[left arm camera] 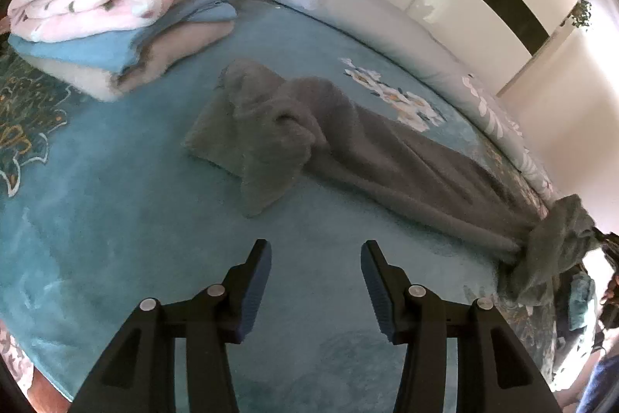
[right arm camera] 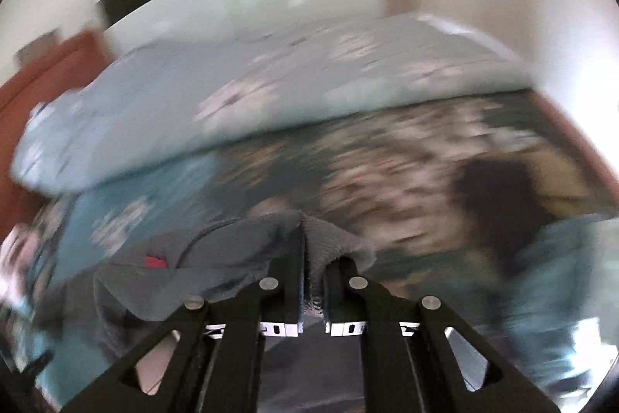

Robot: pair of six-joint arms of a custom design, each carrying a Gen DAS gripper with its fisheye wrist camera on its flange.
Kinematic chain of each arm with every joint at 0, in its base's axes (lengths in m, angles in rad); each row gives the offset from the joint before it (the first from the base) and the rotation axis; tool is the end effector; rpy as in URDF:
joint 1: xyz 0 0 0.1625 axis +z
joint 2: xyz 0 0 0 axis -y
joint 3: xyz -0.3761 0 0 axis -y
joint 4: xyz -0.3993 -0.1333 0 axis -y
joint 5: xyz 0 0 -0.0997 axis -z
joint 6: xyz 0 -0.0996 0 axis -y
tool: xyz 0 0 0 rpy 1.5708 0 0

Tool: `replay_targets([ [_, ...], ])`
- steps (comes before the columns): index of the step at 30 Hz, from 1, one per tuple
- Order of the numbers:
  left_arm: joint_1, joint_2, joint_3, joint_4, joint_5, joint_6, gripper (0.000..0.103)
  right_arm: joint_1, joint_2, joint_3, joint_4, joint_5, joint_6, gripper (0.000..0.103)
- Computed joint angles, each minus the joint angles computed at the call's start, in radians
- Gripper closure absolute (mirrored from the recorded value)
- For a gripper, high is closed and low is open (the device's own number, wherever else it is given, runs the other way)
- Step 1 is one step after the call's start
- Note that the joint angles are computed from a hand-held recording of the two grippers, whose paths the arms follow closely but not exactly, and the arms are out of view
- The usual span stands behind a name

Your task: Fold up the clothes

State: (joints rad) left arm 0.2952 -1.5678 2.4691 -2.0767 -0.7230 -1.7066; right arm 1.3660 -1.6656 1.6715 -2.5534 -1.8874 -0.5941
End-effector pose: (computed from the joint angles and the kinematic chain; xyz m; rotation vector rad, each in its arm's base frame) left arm -0.2414 -0.2908 0.1263 -0.3119 2.4748 -1.0779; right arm -0.0011 -0.5083 0.5642 0.2541 -2.2995 0.9852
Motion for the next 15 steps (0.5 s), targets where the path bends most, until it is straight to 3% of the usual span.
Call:
replay_targets([
  [6, 0.029, 0.046, -0.033, -0.044, 0.002, 0.087, 0.05, -0.036, -0.01, -0.043, -0.17, -0.075, -0.024, 0.096],
  [10, 0.066, 0.101, -0.07, -0.078, -0.005, 0.159, 0.049, -0.104, -0.007, -0.073, -0.075, -0.066, 0.03, 0.096],
  [13, 0.088, 0.153, -0.117, -0.042, 0.007, 0.208, 0.046, -0.143, -0.023, -0.043, -0.047, -0.036, 0.063, 0.096],
  [15, 0.103, 0.194, -0.17, 0.054, 0.025, 0.219, 0.046, -0.162, -0.033, -0.027, -0.029, -0.021, 0.081, 0.096],
])
